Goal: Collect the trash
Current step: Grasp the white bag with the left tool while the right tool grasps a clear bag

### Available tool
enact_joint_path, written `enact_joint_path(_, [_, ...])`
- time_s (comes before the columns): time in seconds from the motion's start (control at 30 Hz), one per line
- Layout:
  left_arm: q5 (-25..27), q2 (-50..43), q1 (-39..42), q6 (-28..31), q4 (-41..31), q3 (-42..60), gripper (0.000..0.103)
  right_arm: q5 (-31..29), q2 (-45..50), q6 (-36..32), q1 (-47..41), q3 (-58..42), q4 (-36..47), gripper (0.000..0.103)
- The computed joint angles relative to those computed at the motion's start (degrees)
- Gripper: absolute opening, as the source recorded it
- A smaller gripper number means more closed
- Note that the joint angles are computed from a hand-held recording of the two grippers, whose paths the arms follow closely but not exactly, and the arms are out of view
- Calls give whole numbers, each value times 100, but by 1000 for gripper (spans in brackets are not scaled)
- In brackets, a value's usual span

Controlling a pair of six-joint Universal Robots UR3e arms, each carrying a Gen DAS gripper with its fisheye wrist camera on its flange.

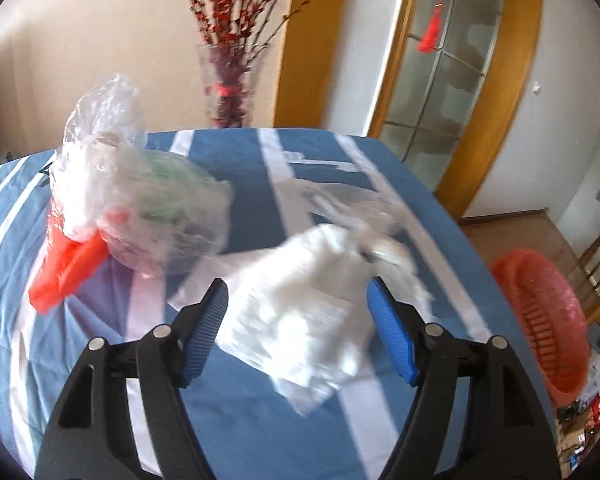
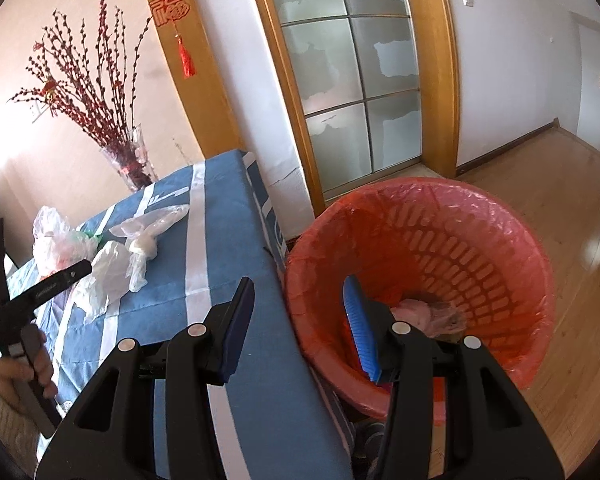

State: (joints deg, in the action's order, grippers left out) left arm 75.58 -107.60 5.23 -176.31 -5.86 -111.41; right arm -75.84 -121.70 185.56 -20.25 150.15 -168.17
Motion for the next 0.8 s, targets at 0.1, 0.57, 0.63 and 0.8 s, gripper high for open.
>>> enact_joint_path(0.1, [105, -281, -5, 72, -248, 359, 71, -136, 319, 95, 231, -76, -226, 48])
enact_joint_path(0.57, [-229, -583, 30, 284, -903, 683, 28, -661, 1660, 432, 1352, -755, -859, 48])
enact_joint_path(0.63, [-370, -507, 129, 315, -876, 565, 21, -728, 1879, 488, 1556, -907, -939, 48])
enact_joint_path(0.8, [-701, -43, 451, 475, -665, -50, 19, -963, 2545, 620, 2133, -1484, -1037, 48])
